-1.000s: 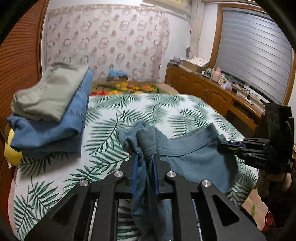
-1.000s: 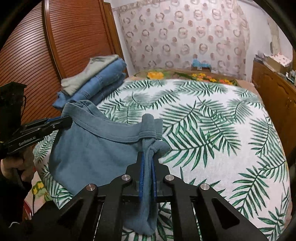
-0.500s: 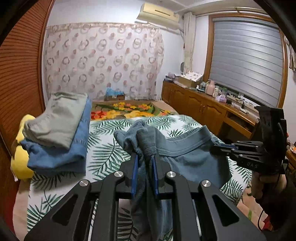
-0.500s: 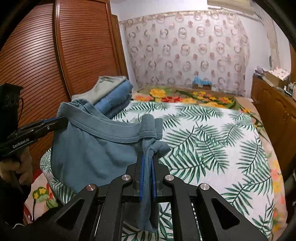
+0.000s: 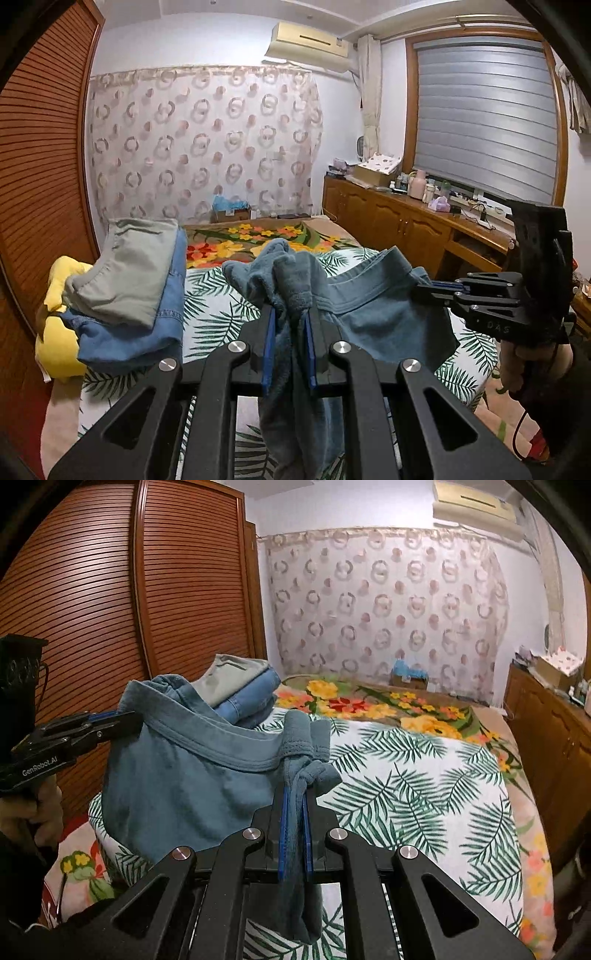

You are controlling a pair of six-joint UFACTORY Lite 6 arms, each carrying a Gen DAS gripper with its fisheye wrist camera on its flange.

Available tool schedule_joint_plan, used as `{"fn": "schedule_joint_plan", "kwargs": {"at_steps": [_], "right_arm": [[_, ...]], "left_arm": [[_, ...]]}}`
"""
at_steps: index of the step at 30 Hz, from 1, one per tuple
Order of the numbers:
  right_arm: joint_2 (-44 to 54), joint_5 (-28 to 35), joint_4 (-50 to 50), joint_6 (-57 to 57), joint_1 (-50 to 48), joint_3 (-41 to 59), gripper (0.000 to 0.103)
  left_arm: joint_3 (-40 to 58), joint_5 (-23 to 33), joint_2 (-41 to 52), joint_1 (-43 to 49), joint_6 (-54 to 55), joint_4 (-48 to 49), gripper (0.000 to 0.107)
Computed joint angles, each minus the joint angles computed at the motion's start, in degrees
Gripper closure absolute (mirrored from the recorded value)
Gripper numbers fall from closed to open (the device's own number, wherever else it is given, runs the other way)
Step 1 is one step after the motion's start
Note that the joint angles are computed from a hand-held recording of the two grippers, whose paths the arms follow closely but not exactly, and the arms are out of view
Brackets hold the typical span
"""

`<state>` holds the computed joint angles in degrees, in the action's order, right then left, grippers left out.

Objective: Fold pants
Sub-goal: 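Lift the folded blue-grey shorts up off the bed with both tools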

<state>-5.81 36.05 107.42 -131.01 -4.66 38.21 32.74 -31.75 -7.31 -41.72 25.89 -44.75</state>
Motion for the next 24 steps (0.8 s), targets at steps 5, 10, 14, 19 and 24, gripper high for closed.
{"fn": "schedule_joint_plan", "kwargs": {"at_steps": [5, 10, 14, 19, 24], "right_arm": [[-1.14, 0.37, -1.14, 0.98, -0.04, 0.77, 0.096], [-0.39, 0.46, -0.61, 0.23, 0.55, 1.81, 0.096], [1.97, 0.04, 0.49, -0.52, 2.21, 3.84, 0.096], [7.03, 0.01, 0.32, 0.03, 3.81, 8.72, 0.096], [14.04, -1.00, -1.15, 1.57, 5.71, 16.54, 0.096]], "left_arm": [[-0.24, 0.30, -2.95, -0.12, 4.25, -3.75, 0.092], [-0.17, 1.41, -3.69, 1.84, 4.96, -3.18, 0.092], [-0.39, 2.05, -3.77, 3.35, 4.67, -2.24, 0.092], [0.15, 3.59, -3.58, 6.64, 4.44, -0.66, 0.092], [0.91, 4.66, -2.14, 10.16, 0.88, 3.38, 0.092]]}}
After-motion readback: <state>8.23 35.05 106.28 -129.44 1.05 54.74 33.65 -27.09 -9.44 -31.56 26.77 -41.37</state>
